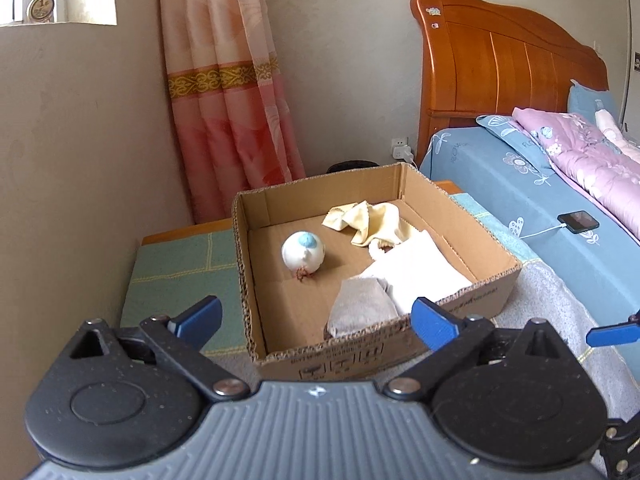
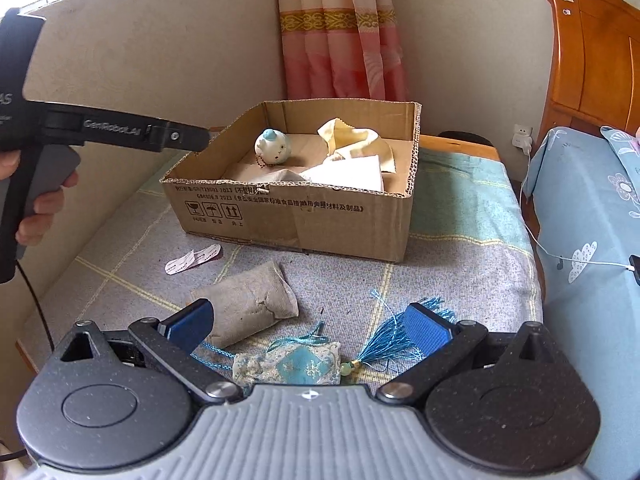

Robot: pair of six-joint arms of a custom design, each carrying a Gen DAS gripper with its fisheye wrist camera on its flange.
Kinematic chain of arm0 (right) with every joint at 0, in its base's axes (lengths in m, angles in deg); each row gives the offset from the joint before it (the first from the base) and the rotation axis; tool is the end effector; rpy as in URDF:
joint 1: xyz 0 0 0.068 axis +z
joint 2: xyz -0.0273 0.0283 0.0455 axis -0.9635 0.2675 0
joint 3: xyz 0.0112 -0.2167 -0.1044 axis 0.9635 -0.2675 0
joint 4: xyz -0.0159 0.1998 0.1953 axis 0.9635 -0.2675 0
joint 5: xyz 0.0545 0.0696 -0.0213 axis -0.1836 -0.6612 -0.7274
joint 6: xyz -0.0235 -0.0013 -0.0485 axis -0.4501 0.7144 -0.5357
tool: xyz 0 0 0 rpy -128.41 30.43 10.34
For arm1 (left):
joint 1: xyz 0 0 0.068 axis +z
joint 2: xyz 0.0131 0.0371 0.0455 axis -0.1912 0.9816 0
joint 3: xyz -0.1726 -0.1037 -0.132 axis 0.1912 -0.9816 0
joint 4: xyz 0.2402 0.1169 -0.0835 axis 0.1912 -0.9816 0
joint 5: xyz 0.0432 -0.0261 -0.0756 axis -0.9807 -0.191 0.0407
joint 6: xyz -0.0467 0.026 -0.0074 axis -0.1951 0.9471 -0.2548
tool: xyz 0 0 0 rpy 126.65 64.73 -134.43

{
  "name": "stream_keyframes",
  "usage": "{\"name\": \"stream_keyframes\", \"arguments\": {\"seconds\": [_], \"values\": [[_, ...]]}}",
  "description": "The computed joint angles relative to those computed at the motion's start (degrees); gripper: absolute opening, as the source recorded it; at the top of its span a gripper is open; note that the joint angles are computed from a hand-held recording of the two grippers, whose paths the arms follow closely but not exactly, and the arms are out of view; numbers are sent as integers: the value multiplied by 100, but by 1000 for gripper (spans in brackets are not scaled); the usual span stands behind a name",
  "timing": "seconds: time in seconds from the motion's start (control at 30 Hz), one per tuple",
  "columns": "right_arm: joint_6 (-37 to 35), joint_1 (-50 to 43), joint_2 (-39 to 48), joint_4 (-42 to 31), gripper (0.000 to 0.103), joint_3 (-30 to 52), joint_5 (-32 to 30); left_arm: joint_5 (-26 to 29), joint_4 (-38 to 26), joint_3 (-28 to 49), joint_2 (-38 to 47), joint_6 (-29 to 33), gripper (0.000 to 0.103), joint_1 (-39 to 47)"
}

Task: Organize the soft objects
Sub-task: 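Move the right gripper to the blue floral pouch while the left gripper returns to the items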

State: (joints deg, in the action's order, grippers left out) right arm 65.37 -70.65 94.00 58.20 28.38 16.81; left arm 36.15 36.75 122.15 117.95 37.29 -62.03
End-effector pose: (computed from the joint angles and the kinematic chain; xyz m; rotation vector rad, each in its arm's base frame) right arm 0.2521 0.0302 0.1524 -0.6217 2.3197 0.3516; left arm 0.2182 -0.2337 0.1987 0.0476 2.2225 0.0513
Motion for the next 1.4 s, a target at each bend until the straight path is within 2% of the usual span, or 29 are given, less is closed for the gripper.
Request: {"name": "stream_keyframes", "arguments": {"seconds": [0.3, 0.4, 0.5, 0.67, 0.9, 1.07, 1.4], "values": [[-52, 79, -427, 85, 103, -476, 319, -794, -1025, -331, -309, -1671, 102, -972], [6, 52, -520, 78, 103, -607, 344, -856, -1233, -411, -272, -2202, 102, -1209], [99, 16, -568, 83, 103, -708, 358, -753, -1164, -591, -270, -2466, 102, -1325], [161, 94, -651, 117, 103, -849, 585, -639, -1118, -694, -103, -2672, 102, -1398], [329, 327, -546, 207, 103, -803, 924, -548, -753, -1050, -256, -2591, 102, -1376], [501, 653, -204, 366, 103, -691, 1251, -404, -543, -1309, -344, -2559, 102, -1289], [858, 1304, 620, 820, 103, -431, 1825, -300, -518, -1585, -411, -2579, 102, -1132]]}}
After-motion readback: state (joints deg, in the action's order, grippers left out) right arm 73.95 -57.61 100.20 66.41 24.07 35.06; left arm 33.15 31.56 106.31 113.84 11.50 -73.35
